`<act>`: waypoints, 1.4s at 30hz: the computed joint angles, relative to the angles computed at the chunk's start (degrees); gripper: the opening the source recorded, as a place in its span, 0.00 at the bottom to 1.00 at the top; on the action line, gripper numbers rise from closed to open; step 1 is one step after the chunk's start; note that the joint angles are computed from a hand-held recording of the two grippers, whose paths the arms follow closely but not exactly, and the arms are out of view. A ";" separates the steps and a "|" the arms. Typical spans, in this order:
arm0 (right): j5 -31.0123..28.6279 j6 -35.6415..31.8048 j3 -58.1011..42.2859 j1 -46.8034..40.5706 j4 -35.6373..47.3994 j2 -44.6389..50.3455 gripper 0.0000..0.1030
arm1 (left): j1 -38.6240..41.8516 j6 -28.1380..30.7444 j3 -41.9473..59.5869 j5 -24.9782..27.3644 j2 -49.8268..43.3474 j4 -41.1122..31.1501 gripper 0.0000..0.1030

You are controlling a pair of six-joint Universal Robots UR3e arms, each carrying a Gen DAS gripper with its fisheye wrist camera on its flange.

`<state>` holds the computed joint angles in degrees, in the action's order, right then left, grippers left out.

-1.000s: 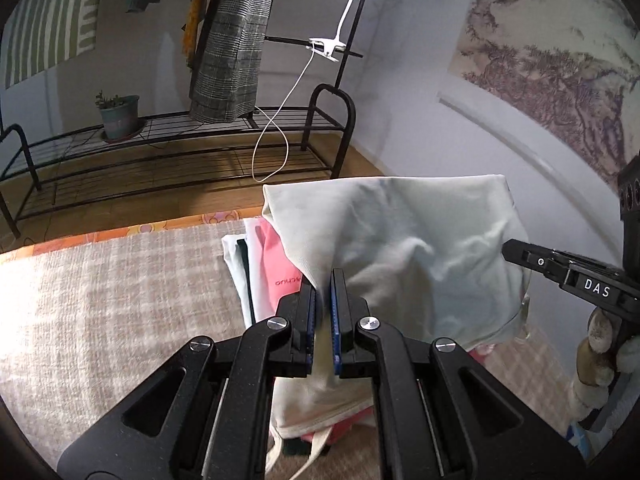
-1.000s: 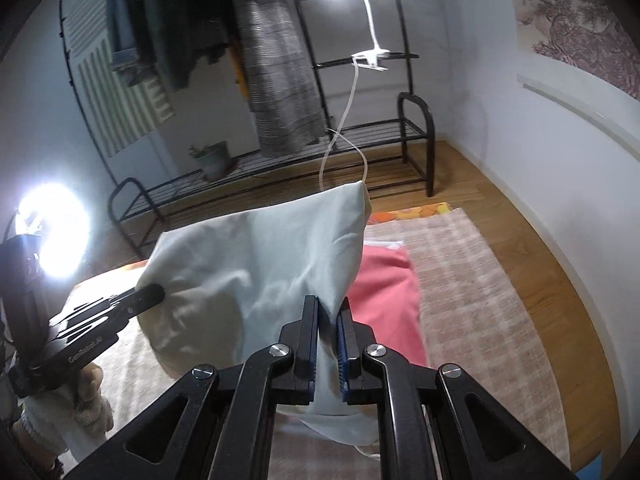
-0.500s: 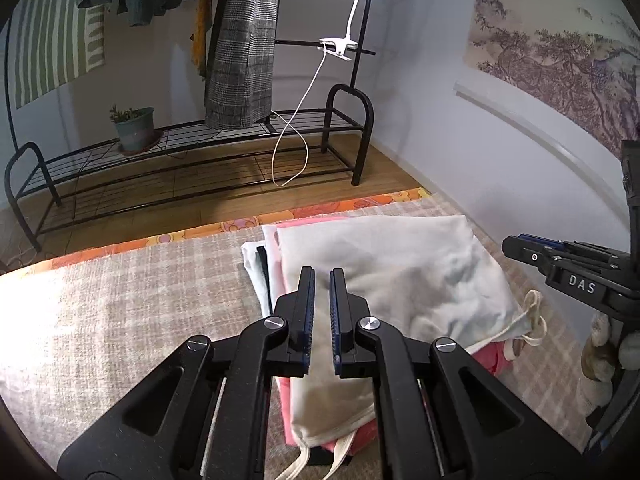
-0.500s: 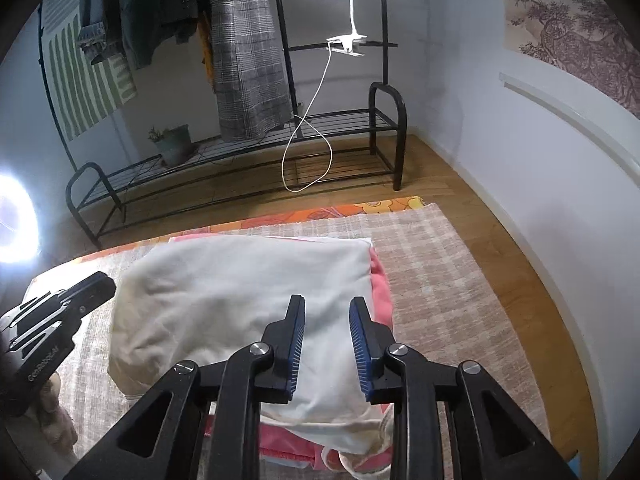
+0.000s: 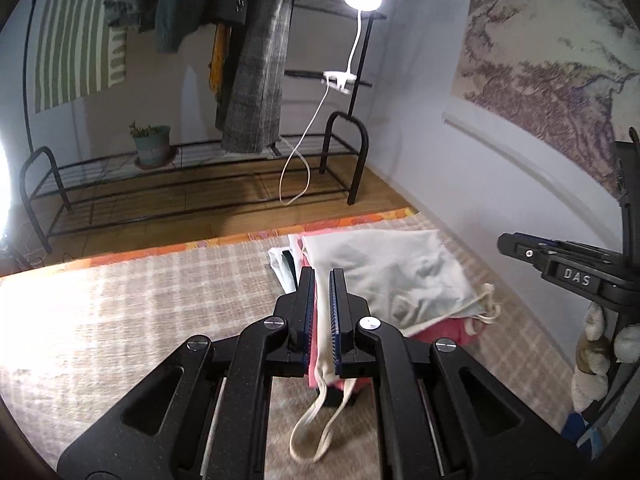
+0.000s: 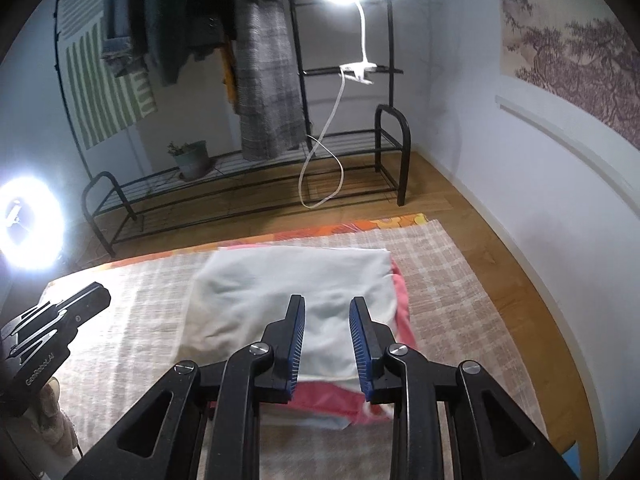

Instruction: Fold small clothes

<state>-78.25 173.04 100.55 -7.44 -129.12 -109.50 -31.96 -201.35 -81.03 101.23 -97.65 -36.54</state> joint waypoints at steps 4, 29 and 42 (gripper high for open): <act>-2.70 2.20 -2.85 4.40 4.50 -3.62 0.24 | -0.82 0.12 -4.84 0.62 9.80 -2.71 0.04; -58.20 53.16 -3.44 79.08 16.57 -2.63 0.24 | -47.80 -34.70 -20.26 38.20 40.29 -36.89 0.05; -60.97 59.42 6.98 81.42 7.32 -3.30 0.67 | -56.16 -45.58 -21.44 45.93 38.96 -44.57 0.57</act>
<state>-139.22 232.46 107.53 73.98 -121.80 -112.80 -88.12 -246.93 -102.47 147.15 -58.69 -81.12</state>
